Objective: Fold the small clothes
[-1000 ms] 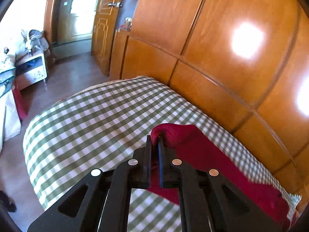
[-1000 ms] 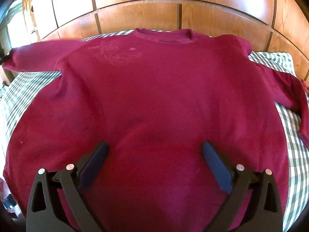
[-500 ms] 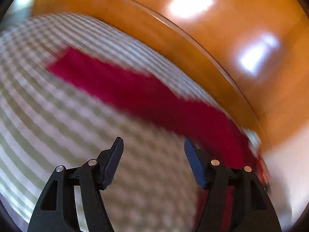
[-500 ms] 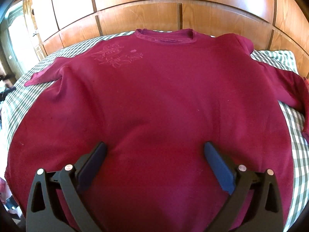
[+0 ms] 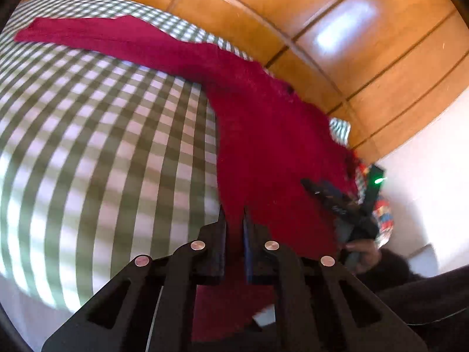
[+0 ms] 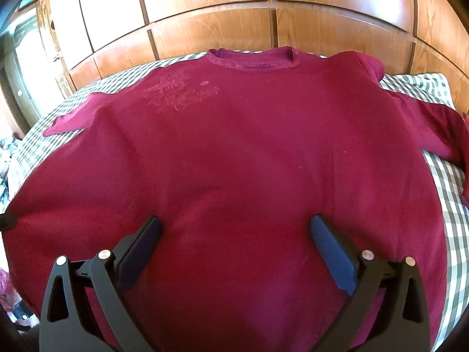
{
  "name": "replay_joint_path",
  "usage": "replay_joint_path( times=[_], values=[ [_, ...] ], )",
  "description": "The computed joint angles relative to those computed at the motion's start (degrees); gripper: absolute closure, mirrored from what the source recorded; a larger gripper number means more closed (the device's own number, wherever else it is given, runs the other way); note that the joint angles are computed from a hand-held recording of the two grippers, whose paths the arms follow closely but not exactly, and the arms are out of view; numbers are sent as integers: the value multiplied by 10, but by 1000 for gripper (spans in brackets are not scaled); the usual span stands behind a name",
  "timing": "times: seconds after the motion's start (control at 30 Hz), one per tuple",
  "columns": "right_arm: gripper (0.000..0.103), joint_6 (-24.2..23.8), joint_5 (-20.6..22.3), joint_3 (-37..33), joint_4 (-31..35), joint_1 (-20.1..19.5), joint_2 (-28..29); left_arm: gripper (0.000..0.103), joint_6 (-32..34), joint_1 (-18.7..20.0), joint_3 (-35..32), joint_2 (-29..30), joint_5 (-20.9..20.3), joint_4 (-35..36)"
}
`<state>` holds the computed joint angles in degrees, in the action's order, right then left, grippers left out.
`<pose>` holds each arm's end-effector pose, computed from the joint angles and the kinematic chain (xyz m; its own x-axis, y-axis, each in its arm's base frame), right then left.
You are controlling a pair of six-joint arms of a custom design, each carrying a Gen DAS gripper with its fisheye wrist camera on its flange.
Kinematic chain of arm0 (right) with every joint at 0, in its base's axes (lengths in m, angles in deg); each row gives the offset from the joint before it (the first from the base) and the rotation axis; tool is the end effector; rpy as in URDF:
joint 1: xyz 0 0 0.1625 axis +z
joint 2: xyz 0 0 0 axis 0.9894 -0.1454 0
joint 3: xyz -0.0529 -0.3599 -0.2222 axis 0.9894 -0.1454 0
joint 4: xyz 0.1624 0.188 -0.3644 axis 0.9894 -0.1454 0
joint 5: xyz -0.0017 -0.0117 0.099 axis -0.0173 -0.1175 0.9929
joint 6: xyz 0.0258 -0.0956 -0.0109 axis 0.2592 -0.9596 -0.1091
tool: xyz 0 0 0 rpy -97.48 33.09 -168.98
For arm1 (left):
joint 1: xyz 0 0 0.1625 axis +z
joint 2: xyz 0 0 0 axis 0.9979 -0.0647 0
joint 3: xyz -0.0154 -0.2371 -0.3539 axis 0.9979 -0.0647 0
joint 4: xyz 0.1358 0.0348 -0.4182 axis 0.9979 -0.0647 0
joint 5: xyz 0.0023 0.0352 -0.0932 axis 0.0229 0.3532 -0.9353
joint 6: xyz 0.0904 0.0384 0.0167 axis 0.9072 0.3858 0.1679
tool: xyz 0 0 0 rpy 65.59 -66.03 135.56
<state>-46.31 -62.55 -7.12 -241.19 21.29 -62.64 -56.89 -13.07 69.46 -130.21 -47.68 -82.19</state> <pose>0.2385 -0.7247 0.0528 -0.7532 -0.0525 0.6557 -0.4042 0.8234 -0.3983 -0.0215 -0.6164 0.3015 -0.9895 0.0516 -0.1348 0.1185 0.8235 -0.5549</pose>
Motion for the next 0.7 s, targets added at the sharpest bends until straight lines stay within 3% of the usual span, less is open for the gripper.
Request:
replay_joint_path(
  times=[0.07,0.13,0.2,0.3,0.43,0.53,0.63,0.67,0.7],
  values=[
    [2,2,3,0,4,-1,-1,95,-12,-9,16,-12,46,15],
    [2,-1,-1,-2,7,-1,-1,98,-55,5,-5,9,89,80],
    [2,0,-11,-6,29,3,-2,98,-70,11,-8,6,67,81],
    [2,16,-12,3,83,8,-25,98,-50,-16,0,-9,115,65],
    [3,69,6,79,42,5,-104,98,6,-46,0,-2,142,16],
    [3,87,-25,138,19,4,-158,98,57,-54,-24,29,142,-1],
    [3,137,-51,191,57,-2,-205,98,80,-58,-56,68,144,4],
    [5,158,-45,207,81,-6,-220,98,80,-58,-59,75,142,3],
    [14,176,-37,221,104,-9,-232,98,78,-56,-72,90,144,8]
  ],
)
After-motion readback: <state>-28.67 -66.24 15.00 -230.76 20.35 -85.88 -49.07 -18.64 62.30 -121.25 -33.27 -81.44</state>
